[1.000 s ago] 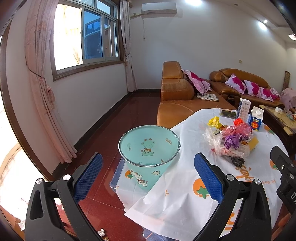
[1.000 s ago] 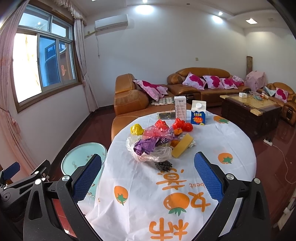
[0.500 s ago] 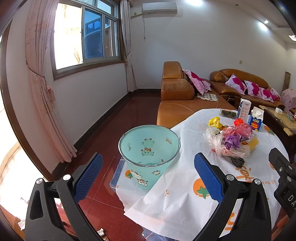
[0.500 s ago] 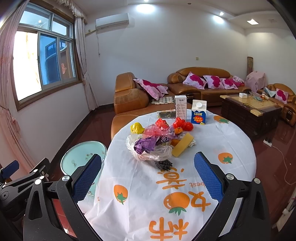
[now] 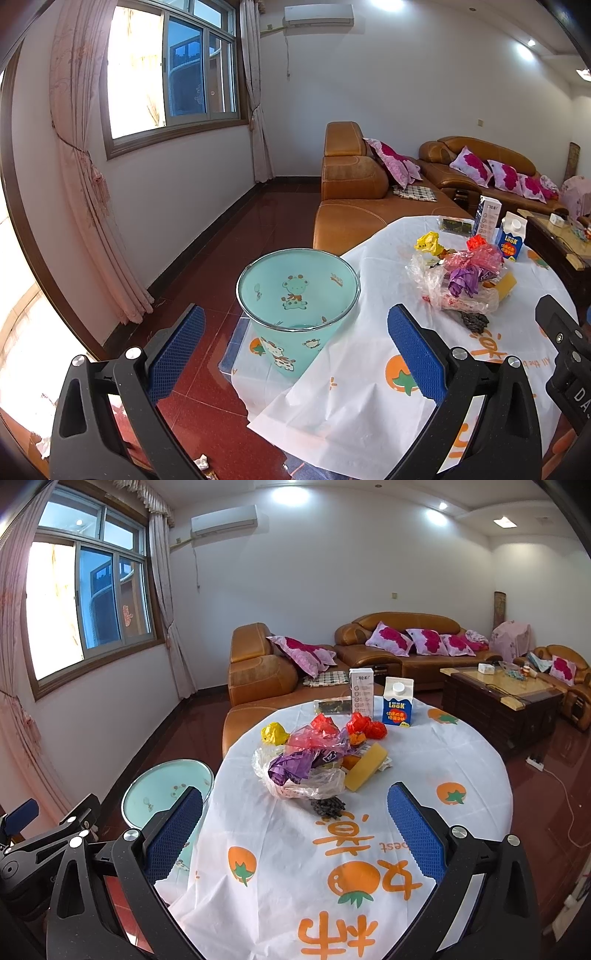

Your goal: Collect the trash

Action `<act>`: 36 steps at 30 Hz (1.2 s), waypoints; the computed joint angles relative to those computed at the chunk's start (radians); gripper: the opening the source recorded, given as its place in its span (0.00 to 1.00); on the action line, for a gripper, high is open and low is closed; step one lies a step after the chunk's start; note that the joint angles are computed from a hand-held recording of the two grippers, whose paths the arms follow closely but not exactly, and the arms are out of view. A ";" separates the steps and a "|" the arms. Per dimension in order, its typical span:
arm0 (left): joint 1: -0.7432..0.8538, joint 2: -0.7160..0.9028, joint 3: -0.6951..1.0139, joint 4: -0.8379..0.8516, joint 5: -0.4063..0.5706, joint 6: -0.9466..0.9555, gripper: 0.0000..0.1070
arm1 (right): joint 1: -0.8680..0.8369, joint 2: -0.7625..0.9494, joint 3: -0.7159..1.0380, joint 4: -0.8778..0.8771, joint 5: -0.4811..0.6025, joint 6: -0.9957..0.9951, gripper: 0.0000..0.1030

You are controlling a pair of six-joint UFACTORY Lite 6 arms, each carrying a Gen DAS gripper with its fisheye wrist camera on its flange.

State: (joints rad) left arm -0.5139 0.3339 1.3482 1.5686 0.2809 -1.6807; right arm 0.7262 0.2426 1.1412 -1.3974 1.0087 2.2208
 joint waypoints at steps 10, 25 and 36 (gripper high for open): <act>0.000 -0.001 -0.003 0.006 0.003 -0.006 0.91 | 0.002 -0.001 -0.004 -0.004 -0.001 0.007 0.96; 0.011 0.030 0.024 -0.058 0.004 0.057 0.91 | -0.016 0.025 0.020 -0.005 -0.033 -0.007 0.96; 0.009 0.094 0.080 -0.141 0.017 0.139 0.91 | -0.053 0.031 0.012 -0.009 -0.082 0.007 0.96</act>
